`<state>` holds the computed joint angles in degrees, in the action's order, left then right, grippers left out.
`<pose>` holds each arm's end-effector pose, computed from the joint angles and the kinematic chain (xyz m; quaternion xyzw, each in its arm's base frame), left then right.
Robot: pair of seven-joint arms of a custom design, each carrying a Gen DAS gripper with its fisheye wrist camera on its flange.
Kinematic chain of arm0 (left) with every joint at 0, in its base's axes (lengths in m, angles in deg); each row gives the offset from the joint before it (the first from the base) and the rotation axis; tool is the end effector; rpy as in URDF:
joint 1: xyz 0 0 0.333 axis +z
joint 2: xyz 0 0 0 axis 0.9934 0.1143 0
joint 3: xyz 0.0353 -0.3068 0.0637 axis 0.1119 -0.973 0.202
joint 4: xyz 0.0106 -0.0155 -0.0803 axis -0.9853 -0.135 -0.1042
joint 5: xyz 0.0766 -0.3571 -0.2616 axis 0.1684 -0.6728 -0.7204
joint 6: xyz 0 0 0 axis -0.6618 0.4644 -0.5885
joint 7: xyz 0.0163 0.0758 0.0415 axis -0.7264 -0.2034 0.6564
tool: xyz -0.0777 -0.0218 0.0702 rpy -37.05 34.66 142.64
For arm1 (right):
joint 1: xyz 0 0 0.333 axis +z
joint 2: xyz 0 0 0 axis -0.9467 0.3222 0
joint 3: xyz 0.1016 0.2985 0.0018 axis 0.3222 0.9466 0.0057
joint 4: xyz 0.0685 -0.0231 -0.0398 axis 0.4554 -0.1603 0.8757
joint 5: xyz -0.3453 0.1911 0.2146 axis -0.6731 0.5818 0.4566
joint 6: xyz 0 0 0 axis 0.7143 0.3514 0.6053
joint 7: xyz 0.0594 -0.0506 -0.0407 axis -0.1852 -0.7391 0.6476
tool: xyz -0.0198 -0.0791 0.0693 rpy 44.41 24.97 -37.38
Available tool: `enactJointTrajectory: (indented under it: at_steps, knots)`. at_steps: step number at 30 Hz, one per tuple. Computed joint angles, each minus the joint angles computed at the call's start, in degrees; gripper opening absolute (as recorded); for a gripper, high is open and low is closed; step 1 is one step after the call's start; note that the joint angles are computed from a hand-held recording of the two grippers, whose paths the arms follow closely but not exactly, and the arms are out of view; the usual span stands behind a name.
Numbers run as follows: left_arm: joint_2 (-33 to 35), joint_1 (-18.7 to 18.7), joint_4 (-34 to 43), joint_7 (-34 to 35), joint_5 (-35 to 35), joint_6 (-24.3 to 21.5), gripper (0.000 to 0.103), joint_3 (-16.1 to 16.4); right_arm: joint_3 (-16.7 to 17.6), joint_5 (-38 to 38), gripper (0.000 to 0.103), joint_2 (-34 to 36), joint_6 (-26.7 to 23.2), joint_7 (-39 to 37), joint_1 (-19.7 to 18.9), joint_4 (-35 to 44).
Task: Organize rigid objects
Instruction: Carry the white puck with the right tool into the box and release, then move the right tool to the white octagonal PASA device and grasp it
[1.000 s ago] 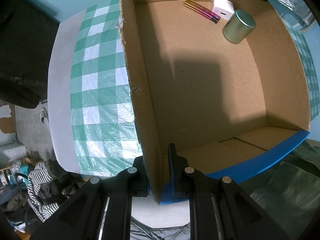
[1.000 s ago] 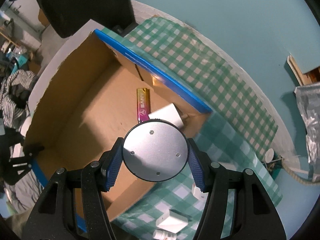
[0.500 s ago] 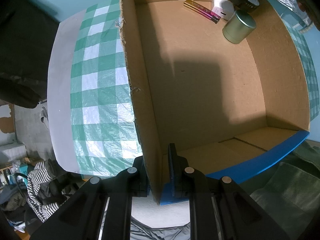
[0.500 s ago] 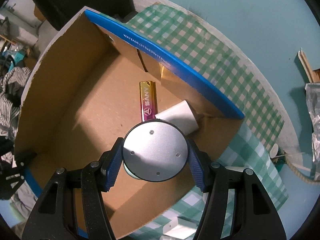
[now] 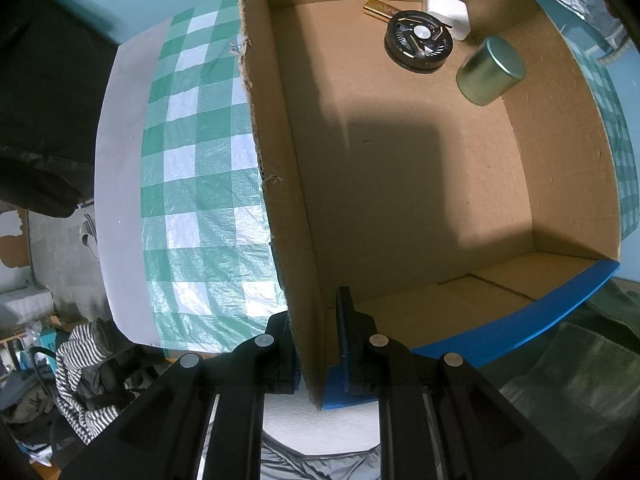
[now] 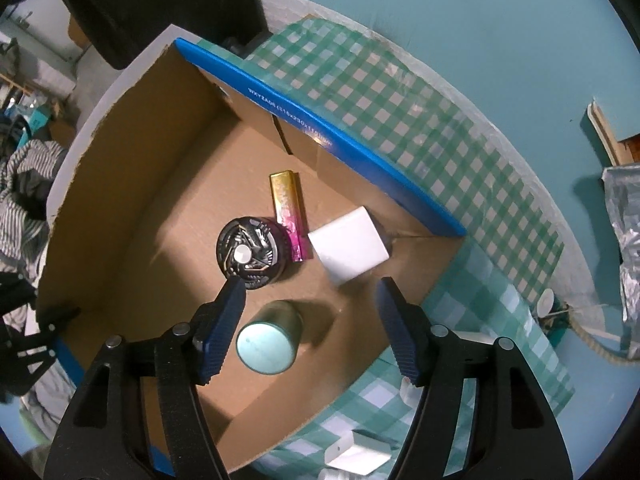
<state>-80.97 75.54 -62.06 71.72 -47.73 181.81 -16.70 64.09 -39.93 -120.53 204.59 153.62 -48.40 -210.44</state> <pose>0.5583 -0.1857 0.4155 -0.0117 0.9997 0.0118 0.0179 0.4081 0.1941 0.4808 -0.4151 0.9076 -0.0359 0.0519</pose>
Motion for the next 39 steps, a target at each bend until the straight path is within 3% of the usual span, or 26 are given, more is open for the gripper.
enactJointTrajectory:
  at_steps: [10,22,33,39]
  knots:
    - [-0.2,-0.08,-0.18,-0.13,0.04,0.05,0.014,-0.05,0.78,-0.96,0.068,-2.78,-2.55,1.37,0.57,0.1]
    - [-0.7,-0.14,-0.6,-0.08,0.06,0.1,0.014,-0.14,1.94,-1.43,0.069,-10.91,-7.81,6.91,2.02,-3.26]
    - [-0.81,-0.19,-0.69,-0.05,0.14,0.16,0.014,-0.21,1.59,1.58,0.073,-22.18,-12.46,15.23,4.62,-12.56]
    - [-0.76,-0.24,-0.6,-0.24,0.14,0.03,0.014,-0.25,0.79,5.18,0.073,-28.39,-11.46,21.64,6.11,-19.79]
